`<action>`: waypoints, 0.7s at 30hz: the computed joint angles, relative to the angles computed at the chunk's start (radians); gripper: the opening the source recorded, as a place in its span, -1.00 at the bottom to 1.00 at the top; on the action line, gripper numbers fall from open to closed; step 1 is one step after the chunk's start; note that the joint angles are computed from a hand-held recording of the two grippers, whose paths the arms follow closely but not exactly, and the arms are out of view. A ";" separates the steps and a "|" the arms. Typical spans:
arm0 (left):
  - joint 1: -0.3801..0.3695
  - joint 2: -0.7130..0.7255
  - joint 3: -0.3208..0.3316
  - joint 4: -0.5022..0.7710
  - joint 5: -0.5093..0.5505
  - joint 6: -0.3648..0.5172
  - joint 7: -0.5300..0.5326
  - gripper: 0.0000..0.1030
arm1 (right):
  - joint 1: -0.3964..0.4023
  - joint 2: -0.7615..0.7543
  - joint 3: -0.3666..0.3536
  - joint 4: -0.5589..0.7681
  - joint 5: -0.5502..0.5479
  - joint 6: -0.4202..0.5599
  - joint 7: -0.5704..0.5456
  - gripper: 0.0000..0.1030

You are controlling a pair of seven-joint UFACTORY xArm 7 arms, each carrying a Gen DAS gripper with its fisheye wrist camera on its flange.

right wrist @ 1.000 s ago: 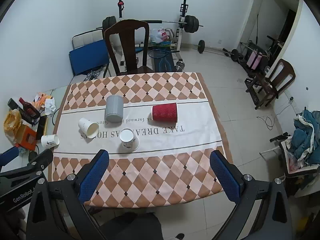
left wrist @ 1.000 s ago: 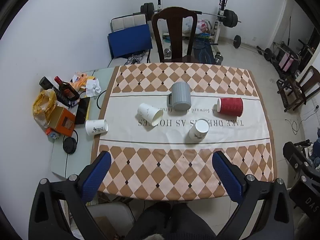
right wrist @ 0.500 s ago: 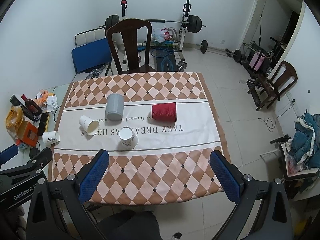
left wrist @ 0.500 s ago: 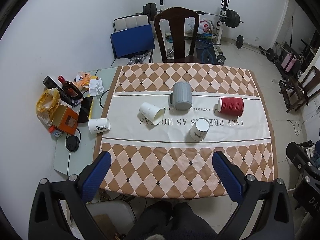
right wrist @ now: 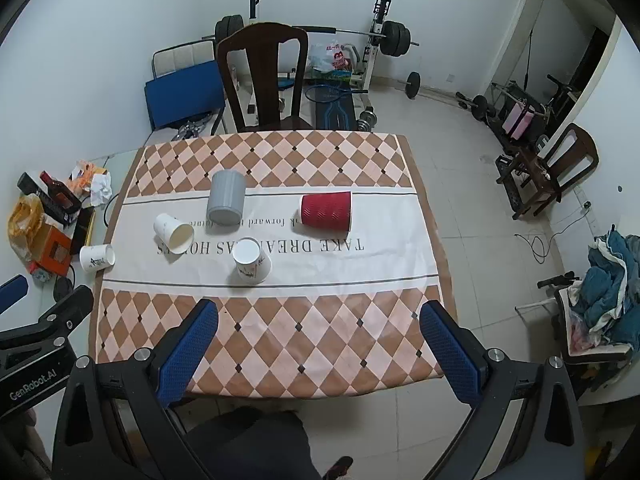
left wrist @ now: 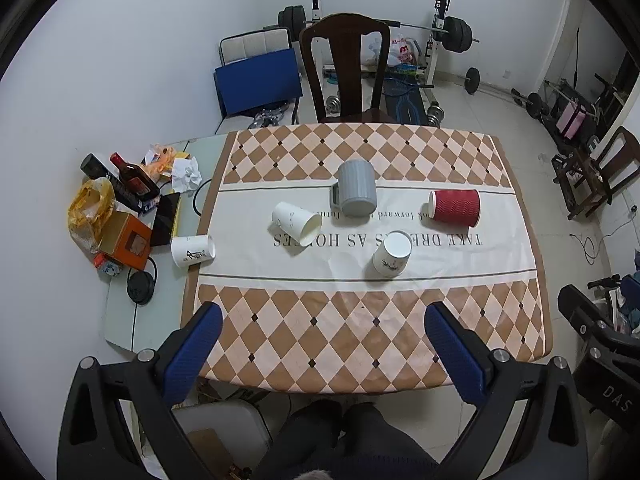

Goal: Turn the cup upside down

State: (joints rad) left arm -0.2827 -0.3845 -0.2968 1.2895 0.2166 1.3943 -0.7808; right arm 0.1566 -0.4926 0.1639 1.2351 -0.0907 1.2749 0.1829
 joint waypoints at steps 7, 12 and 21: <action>-0.002 -0.014 0.013 -0.033 -0.025 -0.007 0.011 1.00 | 0.005 0.011 0.001 -0.001 0.001 0.006 -0.011 0.98; 0.001 -0.024 0.018 -0.055 -0.035 -0.016 0.018 1.00 | 0.007 0.012 0.002 -0.002 0.001 0.005 -0.008 0.98; 0.005 -0.033 0.015 -0.065 -0.039 -0.022 0.024 1.00 | 0.012 0.015 0.006 -0.005 -0.002 0.000 0.002 0.98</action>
State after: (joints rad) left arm -0.2778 -0.4176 -0.2816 1.2245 0.1780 1.3722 -0.7571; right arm 0.1683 -0.4775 0.1703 1.2300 -0.0924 1.2751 0.1853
